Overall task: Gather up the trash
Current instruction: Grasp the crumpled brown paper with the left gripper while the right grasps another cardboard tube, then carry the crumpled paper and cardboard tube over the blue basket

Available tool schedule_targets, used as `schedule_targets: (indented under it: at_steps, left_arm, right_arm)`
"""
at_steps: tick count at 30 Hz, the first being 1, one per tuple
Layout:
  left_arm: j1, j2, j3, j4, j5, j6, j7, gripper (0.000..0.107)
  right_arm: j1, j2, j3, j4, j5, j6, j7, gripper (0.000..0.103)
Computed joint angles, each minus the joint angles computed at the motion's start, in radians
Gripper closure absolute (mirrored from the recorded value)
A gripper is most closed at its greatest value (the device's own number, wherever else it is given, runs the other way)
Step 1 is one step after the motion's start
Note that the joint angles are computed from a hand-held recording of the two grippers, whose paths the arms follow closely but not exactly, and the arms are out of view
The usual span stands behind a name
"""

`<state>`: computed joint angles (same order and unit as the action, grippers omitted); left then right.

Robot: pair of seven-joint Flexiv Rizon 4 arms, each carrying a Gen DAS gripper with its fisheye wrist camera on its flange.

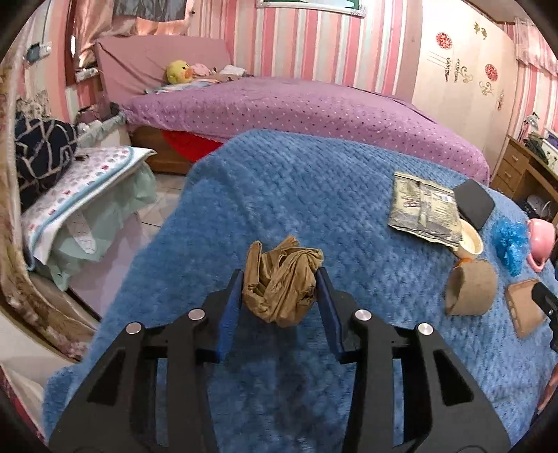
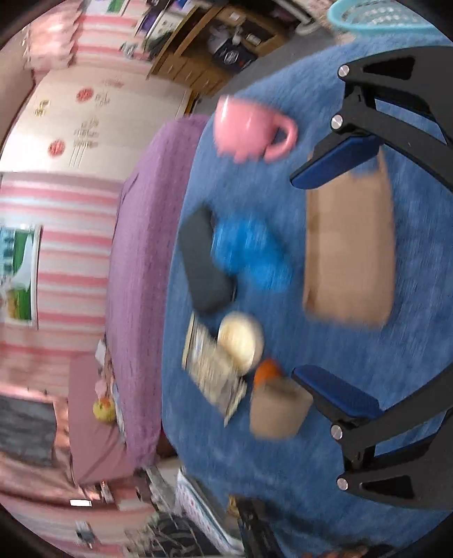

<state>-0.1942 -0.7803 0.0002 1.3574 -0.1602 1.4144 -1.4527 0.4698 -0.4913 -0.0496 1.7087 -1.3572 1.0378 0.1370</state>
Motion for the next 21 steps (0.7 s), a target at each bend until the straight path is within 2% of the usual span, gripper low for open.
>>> schedule_targets:
  at_steps: [2,6,10,11,14,17,21]
  left_arm:
    - [0.002,0.007,0.008,0.009,-0.002,0.002,-0.011,0.066]
    - [-0.004,0.016,0.036,0.018,0.001,0.011,-0.045,0.066]
    - [-0.004,0.016,0.050,0.012,0.002,-0.006,-0.082,0.066]
    - [-0.001,0.017,0.046,0.014,0.003,-0.005,-0.084,0.066]
    - [-0.002,0.019,0.042,0.012,0.014,-0.004,-0.084,0.066]
    - [-0.008,0.020,0.038,0.011,0.025,-0.004,-0.079,0.066]
    - [-0.018,0.027,0.030,0.015,0.033,-0.002,-0.073,0.066]
  right_arm:
    - [0.012,-0.051,0.009,-0.064,0.050,0.002,-0.066,0.004]
    - [0.047,-0.155,0.021,-0.203,0.224,-0.008,-0.227,0.005]
    - [0.071,-0.207,0.022,-0.273,0.351,-0.022,-0.323,0.005]
    - [0.074,-0.220,0.026,-0.291,0.389,-0.036,-0.354,0.008]
    - [0.060,-0.235,0.037,-0.292,0.474,0.026,-0.415,0.040]
    - [0.080,-0.205,-0.021,-0.231,0.472,0.137,-0.384,0.046]
    - [0.128,-0.132,-0.126,-0.123,0.390,0.207,-0.297,0.047]
